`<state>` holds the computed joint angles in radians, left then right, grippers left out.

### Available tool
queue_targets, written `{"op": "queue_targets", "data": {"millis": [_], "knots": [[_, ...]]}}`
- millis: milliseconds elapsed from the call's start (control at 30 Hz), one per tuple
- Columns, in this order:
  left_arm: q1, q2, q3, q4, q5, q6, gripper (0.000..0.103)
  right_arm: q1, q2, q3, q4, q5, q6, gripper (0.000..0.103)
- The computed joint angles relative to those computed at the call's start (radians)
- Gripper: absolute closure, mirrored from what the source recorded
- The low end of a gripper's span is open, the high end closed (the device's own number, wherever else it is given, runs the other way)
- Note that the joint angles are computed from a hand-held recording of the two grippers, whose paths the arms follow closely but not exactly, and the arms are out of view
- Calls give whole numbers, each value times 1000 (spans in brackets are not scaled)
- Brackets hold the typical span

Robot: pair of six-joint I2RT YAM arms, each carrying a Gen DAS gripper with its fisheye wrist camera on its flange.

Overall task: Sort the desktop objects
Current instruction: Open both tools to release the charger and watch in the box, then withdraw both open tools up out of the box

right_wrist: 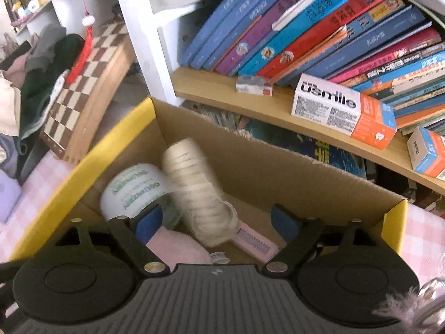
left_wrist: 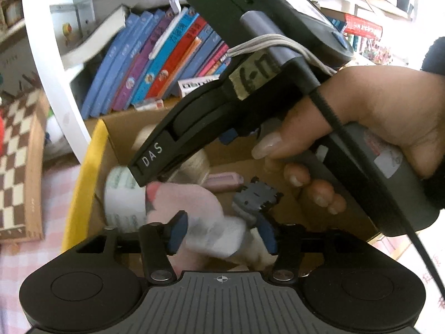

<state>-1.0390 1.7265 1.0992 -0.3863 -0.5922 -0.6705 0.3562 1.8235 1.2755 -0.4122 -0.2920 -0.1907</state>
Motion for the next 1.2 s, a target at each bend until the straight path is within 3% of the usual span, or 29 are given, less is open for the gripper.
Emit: {"op": "queue_targets", "data": {"millis": [333, 500, 733, 900, 1100, 1200], "knots": [[-85, -67, 5, -55, -129, 15, 34, -21, -235, -174, 94, -35, 12, 9], [-164, -135, -18, -125, -220, -50, 29, -40, -390, -278, 131, -37, 17, 8], [-270, -219, -65, -257, -305, -229, 27, -85, -639, -433, 129, -42, 24, 8], [-363, -244, -74, -405, -362, -413, 20, -104, -879, -573, 113, -32, 33, 6], [-492, -222, -51, -635, -417, -696, 11, -128, -1157, -686, -28, -49, 89, 6], [-549, -204, -47, -724, -417, -811, 11, -93, -1295, -725, -119, 14, 115, 5]]}}
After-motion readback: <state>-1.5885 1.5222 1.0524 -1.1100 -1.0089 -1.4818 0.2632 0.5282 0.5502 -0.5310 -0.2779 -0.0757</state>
